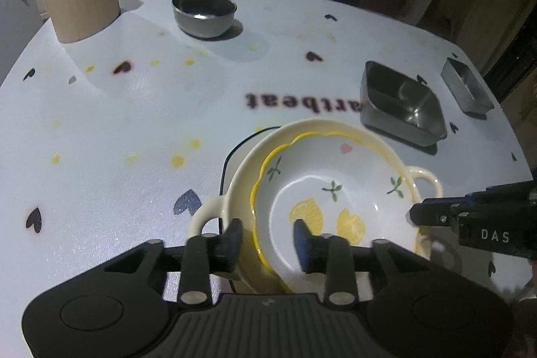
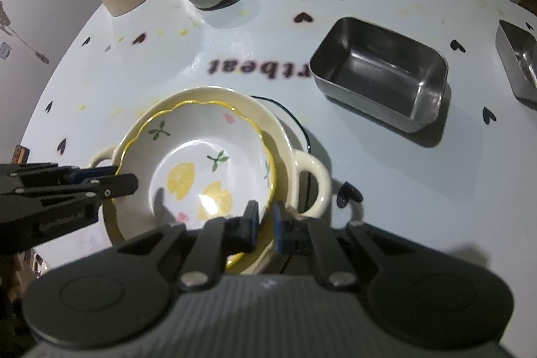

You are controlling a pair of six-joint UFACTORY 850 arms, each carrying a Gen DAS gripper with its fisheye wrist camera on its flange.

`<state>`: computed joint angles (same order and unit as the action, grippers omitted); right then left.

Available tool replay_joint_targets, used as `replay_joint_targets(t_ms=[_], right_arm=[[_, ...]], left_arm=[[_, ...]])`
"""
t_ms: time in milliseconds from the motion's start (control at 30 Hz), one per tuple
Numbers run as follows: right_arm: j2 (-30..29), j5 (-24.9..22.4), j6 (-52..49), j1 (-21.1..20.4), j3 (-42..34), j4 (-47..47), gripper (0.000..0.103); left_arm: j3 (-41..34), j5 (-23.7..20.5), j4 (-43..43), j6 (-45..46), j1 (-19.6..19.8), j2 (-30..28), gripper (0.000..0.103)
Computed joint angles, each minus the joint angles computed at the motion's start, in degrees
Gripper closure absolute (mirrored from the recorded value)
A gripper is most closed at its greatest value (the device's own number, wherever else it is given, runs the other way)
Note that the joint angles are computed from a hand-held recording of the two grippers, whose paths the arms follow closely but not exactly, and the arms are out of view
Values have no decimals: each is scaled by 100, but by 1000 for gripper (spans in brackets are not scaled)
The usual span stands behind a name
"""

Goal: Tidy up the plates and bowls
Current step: 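Lower the lemon bowl into the cream bowl with both grippers, then open both grippers and move them to the square steel tray rim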

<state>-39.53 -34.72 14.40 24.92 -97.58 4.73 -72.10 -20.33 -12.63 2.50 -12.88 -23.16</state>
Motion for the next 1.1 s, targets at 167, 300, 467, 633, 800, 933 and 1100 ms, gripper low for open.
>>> replay_joint_targets(t_ms=[167, 300, 467, 633, 800, 933, 1100], right_arm=[[200, 221, -231, -60, 243, 226, 70], [539, 782, -108, -106, 635, -2, 47], [940, 1492, 488, -291, 1113, -363, 30], [1179, 2065, 2167, -448, 1456, -1808, 0], [1126, 1980, 3829, -657, 1436, -3298, 0], [869, 1420, 4271, -727, 1107, -3696, 1], [469, 1361, 3711, -951, 644, -2663, 22]], left_arm=[[14, 85, -97, 125, -27, 81, 38], [76, 414, -411, 404, -61, 174, 7], [-42, 807, -764, 673, -183, 152, 0], [-427, 1070, -106, -1, -398, -105, 0], [-1153, 1006, 699, -1103, -558, -638, 0], [-1788, 809, 523, -1047, -662, -1164, 0], [-2499, 540, 78, -692, -749, -1741, 2]])
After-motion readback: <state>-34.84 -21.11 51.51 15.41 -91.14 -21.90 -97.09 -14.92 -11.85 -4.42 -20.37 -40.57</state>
